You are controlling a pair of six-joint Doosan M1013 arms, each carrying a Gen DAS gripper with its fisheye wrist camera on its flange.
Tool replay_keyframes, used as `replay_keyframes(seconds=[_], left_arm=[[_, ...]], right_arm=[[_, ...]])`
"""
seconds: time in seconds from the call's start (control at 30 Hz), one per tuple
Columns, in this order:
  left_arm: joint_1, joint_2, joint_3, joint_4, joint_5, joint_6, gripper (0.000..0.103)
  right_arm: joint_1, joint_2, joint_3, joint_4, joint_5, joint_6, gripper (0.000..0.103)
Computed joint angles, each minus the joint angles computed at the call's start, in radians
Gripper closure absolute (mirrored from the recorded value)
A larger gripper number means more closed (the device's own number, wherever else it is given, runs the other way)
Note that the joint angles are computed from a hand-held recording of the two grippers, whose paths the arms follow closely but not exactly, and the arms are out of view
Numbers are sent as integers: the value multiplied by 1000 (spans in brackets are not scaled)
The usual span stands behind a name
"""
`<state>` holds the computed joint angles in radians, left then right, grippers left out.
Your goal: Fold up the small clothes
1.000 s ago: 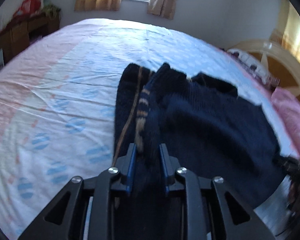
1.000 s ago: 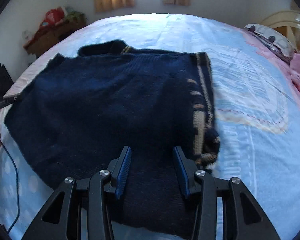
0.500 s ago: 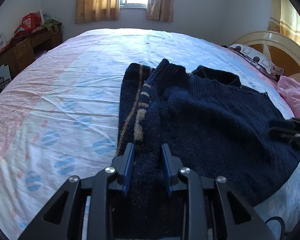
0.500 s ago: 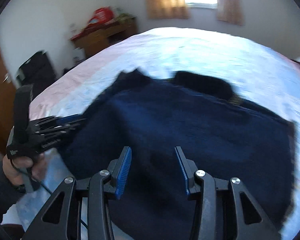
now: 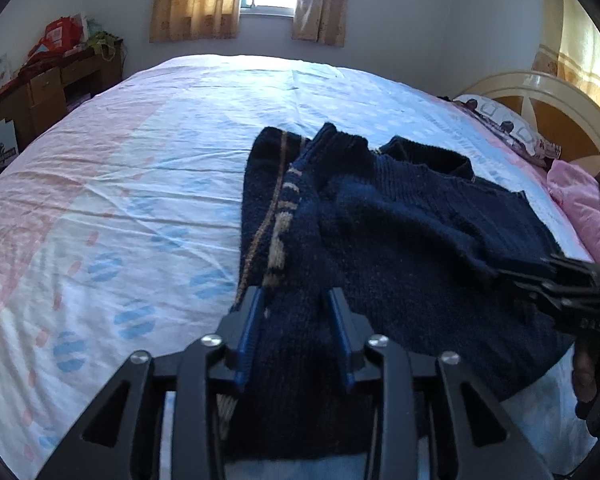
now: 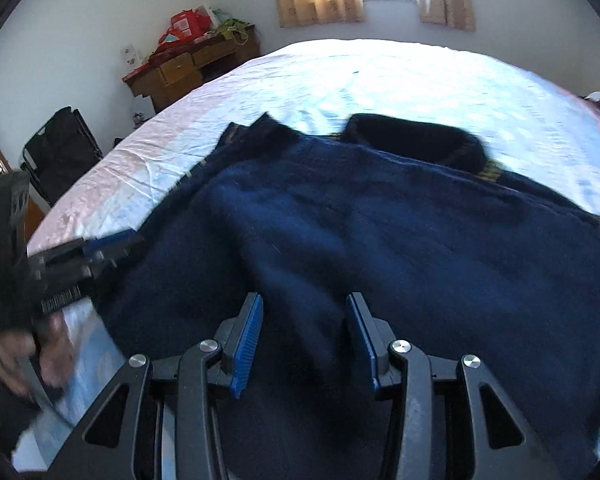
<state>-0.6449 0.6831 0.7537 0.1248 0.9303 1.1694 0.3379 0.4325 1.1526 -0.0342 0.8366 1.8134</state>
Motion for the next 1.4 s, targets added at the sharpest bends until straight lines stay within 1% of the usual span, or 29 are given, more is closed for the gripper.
replay_keyframes(seconds=[0.03, 0.07, 0.1, 0.23, 0.27, 0.33, 0.4, 0.43, 0.5, 0.53, 0.6, 0.63, 0.67, 0.73, 0.87, 0.93, 0.97, 1.0, 1.07, 1.13, 1.17, 1.27, 1.4], left_arm=[[-2, -6, 7, 12, 4, -10, 54], [-2, -11, 14, 16, 11, -17, 45], [2, -21, 32, 0, 4, -17, 44], [5, -48, 90, -16, -11, -2, 44], [5, -50, 98, -15, -13, 0, 44], [5, -49, 105, -14, -8, -6, 43], [8, -48, 108, -24, -6, -27, 42], [7, -49, 107, -22, -5, -36, 42], [2, -47, 105, 0, 2, -39, 42], [-1, -48, 107, 9, 3, -40, 42], [-1, -53, 116, 10, 3, -42, 41], [0, -56, 121, 6, 1, -42, 41], [1, -61, 131, 4, -6, -42, 41], [0, -76, 162, 8, -38, -48, 41], [2, -87, 185, 7, -71, -54, 41], [0, -88, 185, 15, -70, -60, 40], [-1, -88, 184, 21, -66, -65, 39], [-3, -91, 184, 33, -62, -75, 35], [-6, -95, 187, 59, -49, -110, 29], [-2, -105, 200, 46, -59, -113, 29], [-2, -107, 202, 49, -56, -116, 29], [-7, -114, 206, 99, -35, -125, 29], [-1, -122, 211, 91, -28, -109, 29]], right_arm=[[2, -27, 35, -52, -8, 34, 58], [0, -49, 65, -87, -12, 59, 58], [-2, -71, 93, -111, -15, 82, 59], [-36, -203, 255, -230, -53, 248, 59], [-42, -237, 296, -304, -50, 330, 59], [-53, -278, 345, -371, -43, 422, 59], [-71, -297, 373, -351, -28, 429, 59], [-76, -300, 380, -345, -28, 426, 59], [-83, -303, 392, -316, -56, 409, 59], [-95, -298, 390, -258, -63, 375, 66], [-100, -275, 373, -232, -16, 385, 80], [-97, -273, 374, -242, -13, 398, 80], [-88, -274, 378, -265, -3, 406, 80], [-77, -283, 388, -269, 11, 424, 80], [-62, -298, 415, -322, 2, 444, 80], [-81, -303, 412, -275, -16, 441, 79], [-86, -305, 409, -273, -22, 456, 78], [-86, -306, 407, -294, -28, 486, 73], [-74, -306, 397, -359, -33, 542, 72], [-59, -301, 383, -394, -40, 551, 72], [-44, -294, 369, -420, -39, 549, 72], [-11, -266, 328, -450, -31, 503, 63], [23, -207, 250, -380, -50, 341, 62]])
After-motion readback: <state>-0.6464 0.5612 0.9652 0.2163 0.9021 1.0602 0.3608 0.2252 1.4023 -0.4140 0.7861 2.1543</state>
